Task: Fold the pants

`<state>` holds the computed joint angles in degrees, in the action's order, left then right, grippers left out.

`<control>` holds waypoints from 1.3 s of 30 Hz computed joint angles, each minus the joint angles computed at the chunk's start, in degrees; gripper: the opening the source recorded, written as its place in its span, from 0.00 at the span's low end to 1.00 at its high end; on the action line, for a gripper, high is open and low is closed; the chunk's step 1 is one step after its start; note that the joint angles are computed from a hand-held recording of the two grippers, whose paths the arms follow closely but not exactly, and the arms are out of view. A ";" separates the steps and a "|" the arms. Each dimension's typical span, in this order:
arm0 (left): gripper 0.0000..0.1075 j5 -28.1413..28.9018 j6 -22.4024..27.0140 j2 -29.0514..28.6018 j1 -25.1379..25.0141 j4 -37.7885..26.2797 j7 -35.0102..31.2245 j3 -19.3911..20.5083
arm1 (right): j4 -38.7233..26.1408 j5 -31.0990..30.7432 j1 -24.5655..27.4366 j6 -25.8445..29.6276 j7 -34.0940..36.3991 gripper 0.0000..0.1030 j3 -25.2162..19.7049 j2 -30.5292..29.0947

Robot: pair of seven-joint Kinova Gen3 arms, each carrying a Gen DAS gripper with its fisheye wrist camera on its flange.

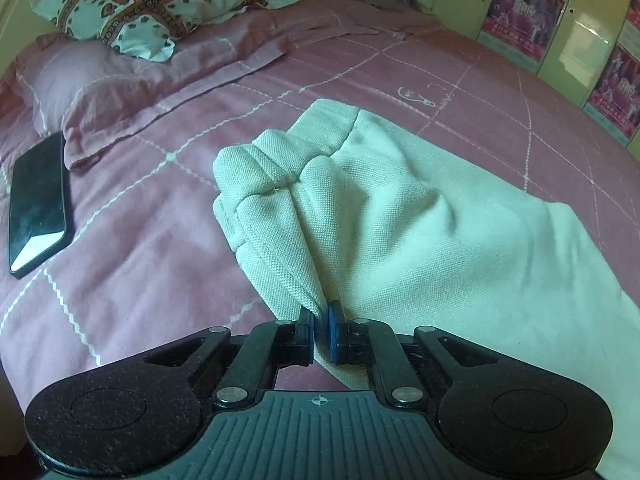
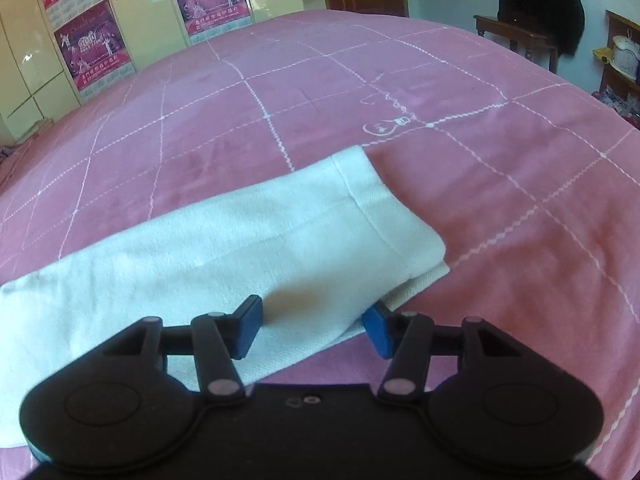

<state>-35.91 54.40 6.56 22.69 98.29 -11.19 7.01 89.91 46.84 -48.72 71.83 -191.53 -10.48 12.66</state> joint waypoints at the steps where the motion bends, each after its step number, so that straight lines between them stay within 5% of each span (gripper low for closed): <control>1: 0.07 0.86 -0.08 -0.39 -0.42 -0.45 -0.06 -0.20 | -0.86 -0.18 0.05 0.58 1.40 0.56 -0.11 0.46; 4: 0.07 1.28 2.75 -1.43 -0.82 -3.35 -1.00 0.93 | -0.90 0.30 0.05 -0.62 2.20 0.55 -0.04 -0.31; 8: 0.13 -5.64 8.89 -1.65 5.22 -4.54 2.52 1.92 | -1.78 1.23 -2.00 0.54 5.17 0.54 2.15 0.09; 12: 0.14 -4.86 8.62 1.77 4.67 -7.24 -3.25 5.37 | -4.33 0.10 4.83 4.17 13.81 0.55 -5.57 3.59; 16: 0.17 -2.33 12.12 7.88 7.81 -11.92 -6.36 2.08 | -4.93 0.89 2.59 3.54 13.02 0.54 -3.03 1.16; 19: 0.17 -2.82 14.20 8.40 11.62 -15.38 -5.13 -0.33 | -3.88 -0.11 5.29 5.28 15.64 0.55 -5.98 2.56; 23: 0.21 -5.89 12.34 9.41 15.57 -18.26 -7.19 1.55 | 1.85 -0.48 3.24 1.02 9.15 0.55 -2.44 -4.27; 26: 0.40 -2.43 9.27 12.43 17.20 -22.47 -11.69 2.44 | 7.16 -1.87 3.06 -3.94 2.19 0.45 0.16 -9.86; 29: 0.40 1.77 6.61 16.10 18.74 -27.08 -14.63 3.09 | 12.43 -4.39 7.58 -10.16 -4.38 0.35 -1.57 -14.29; 33: 0.40 4.36 7.74 22.08 22.31 -34.81 -17.98 2.63 | 17.26 -4.80 14.63 -19.31 -9.46 0.34 -5.42 -16.55; 39: 0.43 5.28 12.94 27.59 27.71 -41.62 -20.63 -1.64 | 17.99 -2.75 21.49 -23.60 -11.79 0.32 -9.54 -14.23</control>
<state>-30.63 67.34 34.15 50.40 56.67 -31.82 5.38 107.90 44.08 -27.23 48.23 -203.33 -20.03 -1.57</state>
